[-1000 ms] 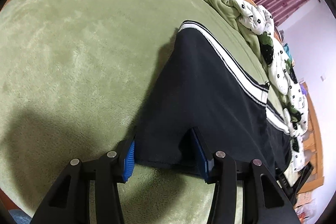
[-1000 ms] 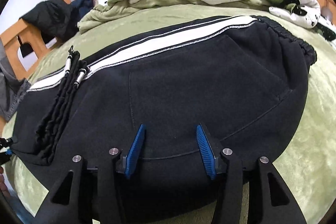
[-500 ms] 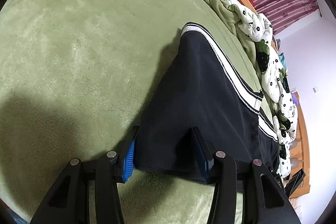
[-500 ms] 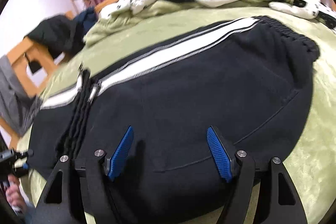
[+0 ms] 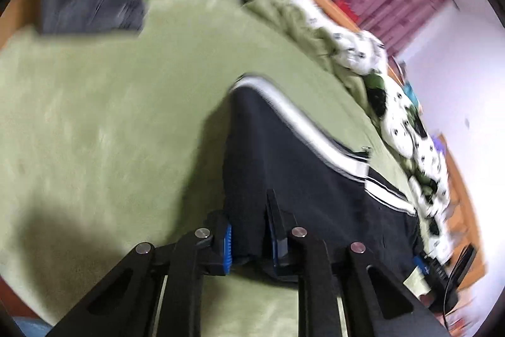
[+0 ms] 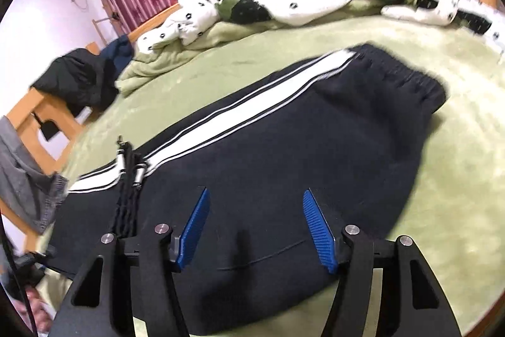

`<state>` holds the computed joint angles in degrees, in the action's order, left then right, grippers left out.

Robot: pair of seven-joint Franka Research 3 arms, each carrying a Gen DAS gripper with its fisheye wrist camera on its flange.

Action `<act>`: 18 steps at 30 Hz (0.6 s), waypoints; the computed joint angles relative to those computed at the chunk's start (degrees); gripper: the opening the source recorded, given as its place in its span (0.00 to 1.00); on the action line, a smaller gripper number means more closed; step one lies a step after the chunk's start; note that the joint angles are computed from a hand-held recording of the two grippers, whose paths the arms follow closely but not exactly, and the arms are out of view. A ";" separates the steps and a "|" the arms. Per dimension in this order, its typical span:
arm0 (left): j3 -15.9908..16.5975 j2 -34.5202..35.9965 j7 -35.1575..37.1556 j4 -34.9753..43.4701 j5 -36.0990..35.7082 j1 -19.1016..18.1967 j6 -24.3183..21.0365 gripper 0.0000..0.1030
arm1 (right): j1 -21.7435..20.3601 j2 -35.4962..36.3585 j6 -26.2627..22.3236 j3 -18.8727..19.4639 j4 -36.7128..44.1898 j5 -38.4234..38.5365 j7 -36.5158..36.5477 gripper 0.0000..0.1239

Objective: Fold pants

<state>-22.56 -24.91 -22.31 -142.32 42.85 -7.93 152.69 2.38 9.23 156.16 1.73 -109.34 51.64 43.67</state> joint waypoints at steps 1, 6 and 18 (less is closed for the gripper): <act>-0.84 1.29 2.52 3.34 0.19 -0.32 -3.48 0.15 | 0.08 -0.38 1.63 -0.13 -0.26 -0.64 -0.87 0.50; -2.34 9.25 6.84 17.50 5.90 -1.72 -9.13 0.13 | -0.37 -0.15 3.90 -0.91 1.25 -4.55 -2.19 0.50; -1.21 48.92 26.76 62.71 13.69 -15.92 -14.48 0.13 | -6.44 5.82 1.86 -1.84 10.81 -2.98 -6.06 0.50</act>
<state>-23.78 24.01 4.45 -79.61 56.54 -23.85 138.21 -4.05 15.05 158.02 -0.10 -98.53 48.66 37.62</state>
